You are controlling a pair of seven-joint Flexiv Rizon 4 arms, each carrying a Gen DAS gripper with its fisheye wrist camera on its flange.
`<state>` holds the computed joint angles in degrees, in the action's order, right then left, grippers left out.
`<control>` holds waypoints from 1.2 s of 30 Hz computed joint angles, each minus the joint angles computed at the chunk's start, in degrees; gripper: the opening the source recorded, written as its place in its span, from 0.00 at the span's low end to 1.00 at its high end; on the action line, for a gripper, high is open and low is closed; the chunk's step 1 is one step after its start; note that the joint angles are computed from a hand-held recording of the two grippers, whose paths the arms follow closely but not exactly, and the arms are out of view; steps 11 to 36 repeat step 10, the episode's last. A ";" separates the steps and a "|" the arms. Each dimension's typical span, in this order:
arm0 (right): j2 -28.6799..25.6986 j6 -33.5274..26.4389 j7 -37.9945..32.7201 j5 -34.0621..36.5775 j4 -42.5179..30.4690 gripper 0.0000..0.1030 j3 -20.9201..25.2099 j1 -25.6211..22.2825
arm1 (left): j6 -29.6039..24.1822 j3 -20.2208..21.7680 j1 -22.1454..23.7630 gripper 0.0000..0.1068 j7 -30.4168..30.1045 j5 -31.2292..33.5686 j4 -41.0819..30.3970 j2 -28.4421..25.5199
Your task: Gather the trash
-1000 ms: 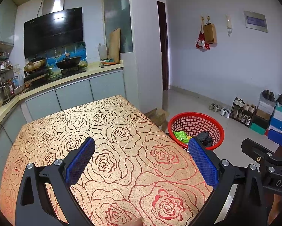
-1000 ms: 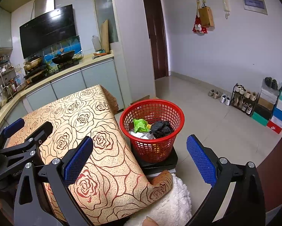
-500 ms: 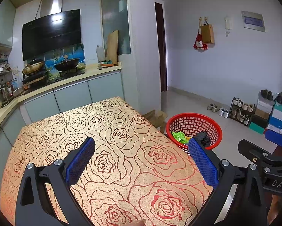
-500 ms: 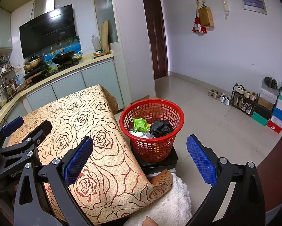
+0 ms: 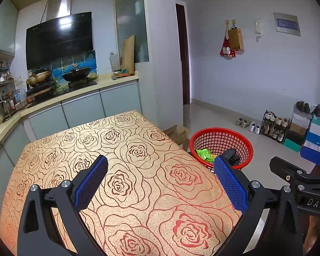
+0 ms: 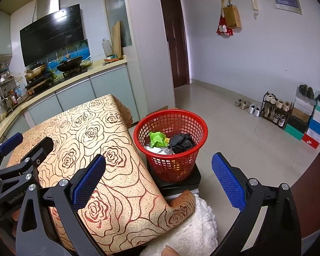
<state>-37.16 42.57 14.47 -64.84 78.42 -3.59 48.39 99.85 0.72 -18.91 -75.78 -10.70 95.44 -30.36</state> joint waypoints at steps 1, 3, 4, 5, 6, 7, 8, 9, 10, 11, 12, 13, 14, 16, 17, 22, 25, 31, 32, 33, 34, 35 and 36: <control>-0.05 0.04 -0.04 0.01 -0.01 0.94 0.00 -0.04 | -0.03 -1.18 0.95 0.90 0.18 0.14 0.28 0.17; -0.18 -0.17 -0.25 0.25 -0.19 0.94 0.05 -0.02 | -0.61 -3.23 2.61 0.90 0.80 0.47 0.62 0.48; -0.32 -0.16 -0.31 0.40 -0.33 0.94 0.07 -0.05 | -1.14 -3.41 2.79 0.90 0.98 0.52 0.58 0.53; -0.37 -0.13 -0.37 0.51 -0.37 0.94 0.06 -0.06 | -1.34 -3.06 2.46 0.90 0.88 0.51 0.62 0.60; -0.45 -0.21 -0.50 0.67 -0.47 0.94 0.07 -0.03 | -1.48 -3.58 2.94 0.90 1.18 0.73 0.73 0.67; -0.61 -0.18 -0.72 0.82 -0.66 0.94 0.06 -0.06 | -1.57 -3.75 3.15 0.90 1.30 0.83 0.84 0.73; -0.78 -0.17 -1.01 1.02 -0.91 0.94 0.05 -0.06 | -1.53 -3.80 3.26 0.90 1.29 0.85 0.94 0.77; -1.05 -0.22 -1.44 1.28 -1.31 0.94 0.04 -0.05 | -1.40 -4.39 3.89 0.90 1.24 0.75 1.21 0.87; -1.32 -0.27 -1.82 1.54 -1.68 0.94 -0.01 0.00 | -1.45 -4.91 4.43 0.90 1.17 0.59 1.38 0.97; -1.32 -0.27 -1.82 1.54 -1.68 0.94 -0.01 0.00 | -1.45 -4.91 4.43 0.90 1.17 0.59 1.38 0.97; -1.32 -0.27 -1.82 1.54 -1.68 0.94 -0.01 0.00 | -1.45 -4.91 4.43 0.90 1.17 0.59 1.38 0.97; -1.32 -0.27 -1.82 1.54 -1.68 0.94 -0.01 0.00 | -1.45 -4.91 4.43 0.90 1.17 0.59 1.38 0.97; -1.32 -0.27 -1.82 1.54 -1.68 0.94 -0.01 0.00 | -1.45 -4.91 4.43 0.90 1.17 0.59 1.38 0.97; -1.32 -0.27 -1.82 1.54 -1.68 0.94 -0.01 0.00 | -1.45 -4.91 4.43 0.90 1.17 0.59 1.38 0.97; -1.32 -0.27 -1.82 1.54 -1.68 0.94 -0.01 0.00 | -1.45 -4.91 4.43 0.90 1.17 0.59 1.38 0.97; -1.32 -0.27 -1.82 1.54 -1.68 0.94 -0.01 0.00 | -1.45 -4.91 4.43 0.90 1.17 0.59 1.38 0.97; -1.32 -0.27 -1.82 1.54 -1.68 0.94 -0.01 0.00 | -1.45 -4.91 4.43 0.90 1.17 0.59 1.38 0.97; -1.32 -0.27 -1.82 1.54 -1.68 0.94 -0.01 0.00 | -1.45 -4.91 4.43 0.90 1.17 0.59 1.38 0.97; -1.32 -0.27 -1.82 1.54 -1.68 0.94 -0.01 0.00 | -1.45 -4.91 4.43 0.90 1.17 0.59 1.38 0.97; -1.32 -0.27 -1.82 1.54 -1.68 0.94 -0.01 0.00 | -1.45 -4.91 4.43 0.90 1.17 0.59 1.38 0.97; -1.32 -0.27 -1.82 1.54 -1.68 0.94 -0.01 0.00 | -1.45 -4.91 4.43 0.90 1.17 0.59 1.38 0.97; -1.32 -0.27 -1.82 1.54 -1.68 0.94 -0.01 0.00 | -1.45 -4.91 4.43 0.90 1.17 0.59 1.38 0.97; -1.32 -0.27 -1.82 1.54 -1.68 0.94 -0.01 0.00 | -1.45 -4.91 4.43 0.90 1.17 0.59 1.38 0.97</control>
